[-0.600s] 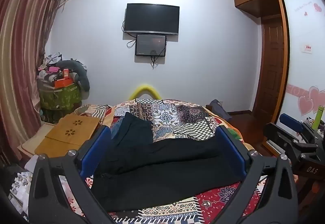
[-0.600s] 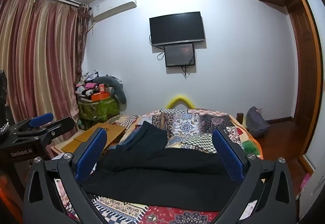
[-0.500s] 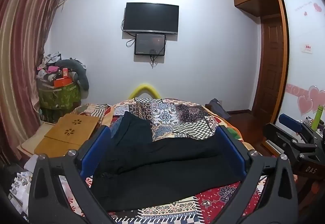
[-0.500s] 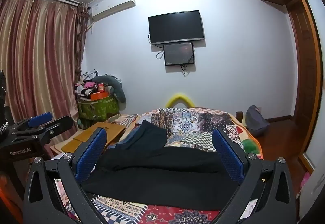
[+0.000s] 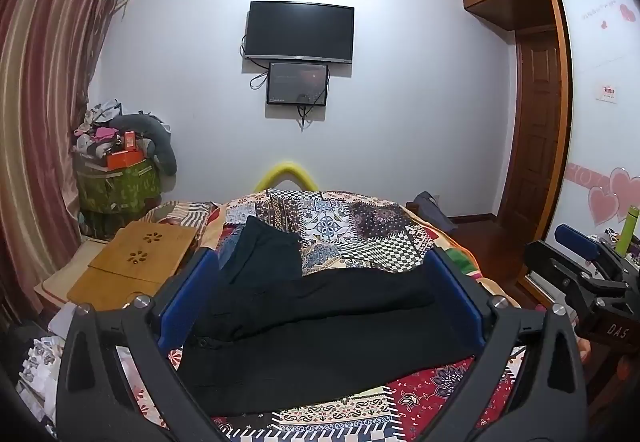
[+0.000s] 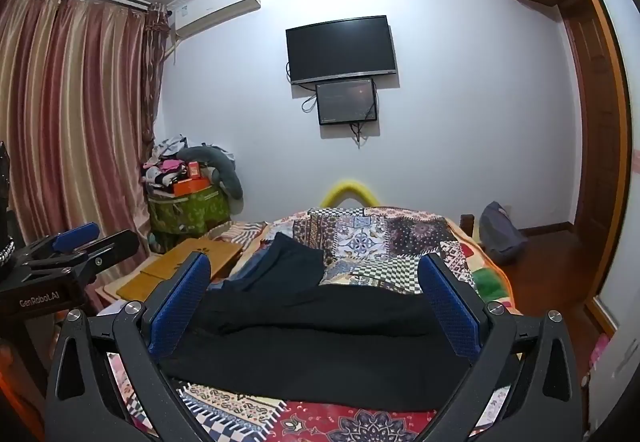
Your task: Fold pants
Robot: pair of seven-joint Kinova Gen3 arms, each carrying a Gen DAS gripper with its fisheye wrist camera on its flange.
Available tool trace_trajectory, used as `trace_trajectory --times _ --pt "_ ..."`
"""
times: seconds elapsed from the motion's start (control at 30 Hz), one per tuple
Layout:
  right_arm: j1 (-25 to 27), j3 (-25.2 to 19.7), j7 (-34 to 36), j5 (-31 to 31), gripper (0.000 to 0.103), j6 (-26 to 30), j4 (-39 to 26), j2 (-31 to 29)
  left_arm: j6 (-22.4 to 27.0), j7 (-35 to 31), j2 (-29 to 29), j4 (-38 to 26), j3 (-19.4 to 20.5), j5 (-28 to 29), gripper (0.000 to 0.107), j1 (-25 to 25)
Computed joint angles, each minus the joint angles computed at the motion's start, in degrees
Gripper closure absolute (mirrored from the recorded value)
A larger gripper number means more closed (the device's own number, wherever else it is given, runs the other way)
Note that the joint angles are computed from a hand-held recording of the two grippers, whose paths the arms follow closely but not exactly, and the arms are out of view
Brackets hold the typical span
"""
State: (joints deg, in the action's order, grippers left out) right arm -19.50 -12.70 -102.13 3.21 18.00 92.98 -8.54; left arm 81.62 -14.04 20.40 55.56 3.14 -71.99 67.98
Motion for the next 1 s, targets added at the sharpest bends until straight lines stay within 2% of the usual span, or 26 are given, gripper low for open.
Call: trace_trajectory --times 1.0 --pt "-0.3 0.1 -0.4 0.4 0.0 0.3 -0.3 0.4 0.1 0.7 -0.1 0.5 -0.2 -0.2 0.005 0.1"
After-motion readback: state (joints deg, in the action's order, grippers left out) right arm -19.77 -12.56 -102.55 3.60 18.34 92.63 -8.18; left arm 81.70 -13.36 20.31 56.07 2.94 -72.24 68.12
